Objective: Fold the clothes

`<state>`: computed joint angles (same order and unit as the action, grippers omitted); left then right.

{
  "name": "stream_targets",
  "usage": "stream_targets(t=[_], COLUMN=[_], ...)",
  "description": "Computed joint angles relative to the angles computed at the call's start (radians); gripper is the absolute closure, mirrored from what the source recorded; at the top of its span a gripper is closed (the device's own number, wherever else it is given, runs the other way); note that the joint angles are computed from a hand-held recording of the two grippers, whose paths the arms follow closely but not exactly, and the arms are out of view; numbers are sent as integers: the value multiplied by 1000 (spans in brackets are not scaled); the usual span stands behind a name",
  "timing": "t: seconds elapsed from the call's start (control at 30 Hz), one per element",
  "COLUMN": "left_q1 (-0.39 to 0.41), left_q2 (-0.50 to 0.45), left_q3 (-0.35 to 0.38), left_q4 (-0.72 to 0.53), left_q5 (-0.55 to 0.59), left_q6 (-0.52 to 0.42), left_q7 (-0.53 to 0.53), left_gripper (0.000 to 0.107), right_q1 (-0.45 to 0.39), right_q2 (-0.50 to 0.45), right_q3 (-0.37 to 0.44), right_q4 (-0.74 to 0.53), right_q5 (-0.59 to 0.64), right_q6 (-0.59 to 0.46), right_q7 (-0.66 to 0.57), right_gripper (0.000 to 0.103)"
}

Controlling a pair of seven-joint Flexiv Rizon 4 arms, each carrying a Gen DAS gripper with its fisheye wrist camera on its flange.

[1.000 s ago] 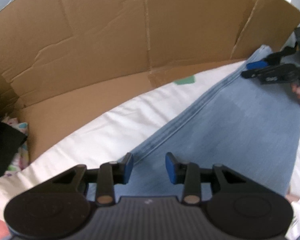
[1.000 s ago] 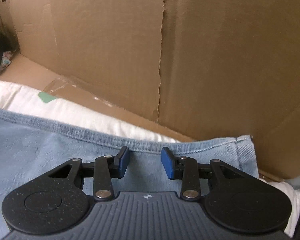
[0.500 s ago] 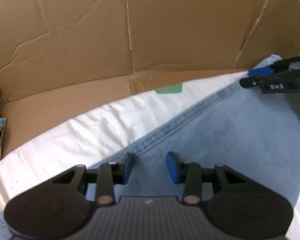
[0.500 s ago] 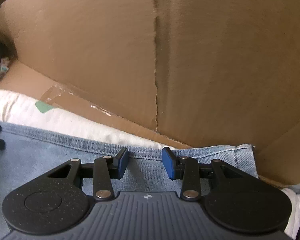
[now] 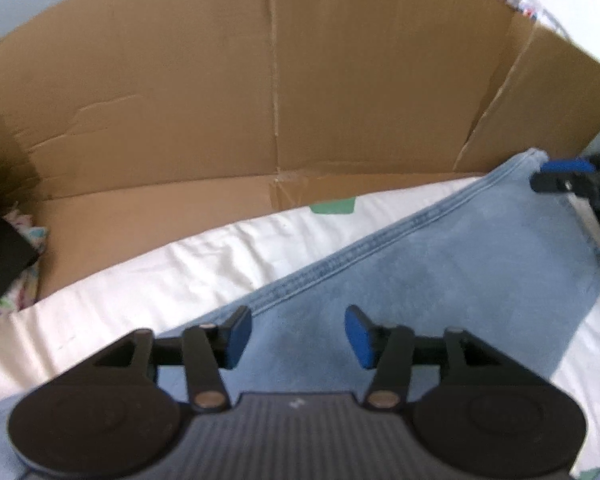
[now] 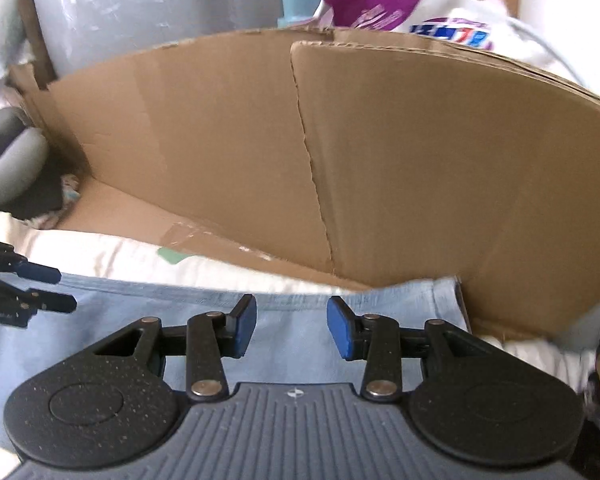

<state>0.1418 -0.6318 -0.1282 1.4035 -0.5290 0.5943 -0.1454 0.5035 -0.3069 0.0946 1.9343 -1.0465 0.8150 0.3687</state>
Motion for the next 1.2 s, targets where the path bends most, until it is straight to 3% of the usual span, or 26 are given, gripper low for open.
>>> stream_targets(t=[0.13, 0.57, 0.97, 1.2], left_q1=[32, 174, 248, 238], left_q2=[29, 150, 227, 255], left_q3=[15, 88, 157, 170], left_q4=[29, 141, 269, 391], left_q5=[-12, -122, -172, -220], left_q6=[17, -51, 11, 174], left_q7=[27, 90, 70, 21], left_gripper=[47, 47, 48, 49], right_q1=[21, 70, 86, 93], right_q2=[24, 113, 145, 152], right_q3=[27, 102, 139, 148], right_q4=[23, 137, 184, 224], right_q5=[22, 39, 90, 99], right_q6=[-16, -75, -104, -87], right_q7=[3, 261, 324, 435], right_gripper=[57, 57, 57, 57])
